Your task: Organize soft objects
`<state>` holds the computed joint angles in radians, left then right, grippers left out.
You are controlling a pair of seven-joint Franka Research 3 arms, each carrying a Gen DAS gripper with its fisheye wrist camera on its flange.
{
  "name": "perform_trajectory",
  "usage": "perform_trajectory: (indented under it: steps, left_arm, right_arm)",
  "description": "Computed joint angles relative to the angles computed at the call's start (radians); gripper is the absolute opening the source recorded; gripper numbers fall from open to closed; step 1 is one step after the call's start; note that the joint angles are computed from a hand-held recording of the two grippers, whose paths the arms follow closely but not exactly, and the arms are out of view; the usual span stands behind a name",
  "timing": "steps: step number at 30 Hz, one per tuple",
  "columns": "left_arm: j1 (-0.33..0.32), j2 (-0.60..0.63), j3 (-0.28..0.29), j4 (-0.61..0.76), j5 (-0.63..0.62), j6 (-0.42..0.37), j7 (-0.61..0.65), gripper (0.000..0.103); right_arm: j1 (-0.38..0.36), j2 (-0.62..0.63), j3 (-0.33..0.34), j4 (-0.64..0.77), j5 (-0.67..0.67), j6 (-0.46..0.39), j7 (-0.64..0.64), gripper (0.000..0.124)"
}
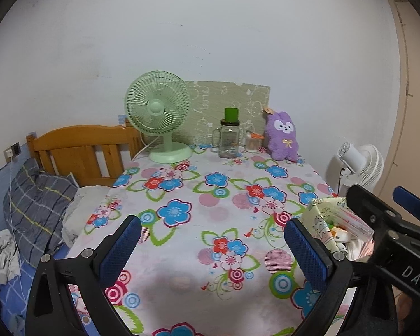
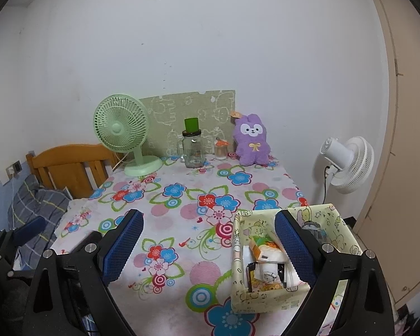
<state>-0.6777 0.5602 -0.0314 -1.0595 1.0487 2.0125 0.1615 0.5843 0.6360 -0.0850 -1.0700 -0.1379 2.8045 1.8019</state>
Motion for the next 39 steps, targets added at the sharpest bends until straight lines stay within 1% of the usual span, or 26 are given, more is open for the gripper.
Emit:
perform_trajectory:
  steps: [6,15,33,39]
  left_arm:
    - [0.0,-0.04,-0.003,-0.055,0.031,-0.014,-0.046,0.103]
    - [0.009,-0.047,-0.018,-0.066,0.047,-0.02,-0.054,0.103]
    - [-0.009,0.002,0.001,0.012,0.042,-0.042,-0.009,0.103]
    - [-0.012,0.001,0.005,0.01,0.039,-0.039,-0.008,0.103]
  right_arm:
    - [0.01,-0.022,-0.021,-0.038,-0.014,0.024,0.035,0.097]
    - [0.006,-0.028,-0.021,-0.05,-0.026,0.031,0.045,0.098]
    - [-0.001,-0.03,-0.024,-0.059,-0.03,0.033,0.059,0.098]
    - [-0.001,-0.032,-0.025,-0.06,-0.03,0.03,0.061,0.098]
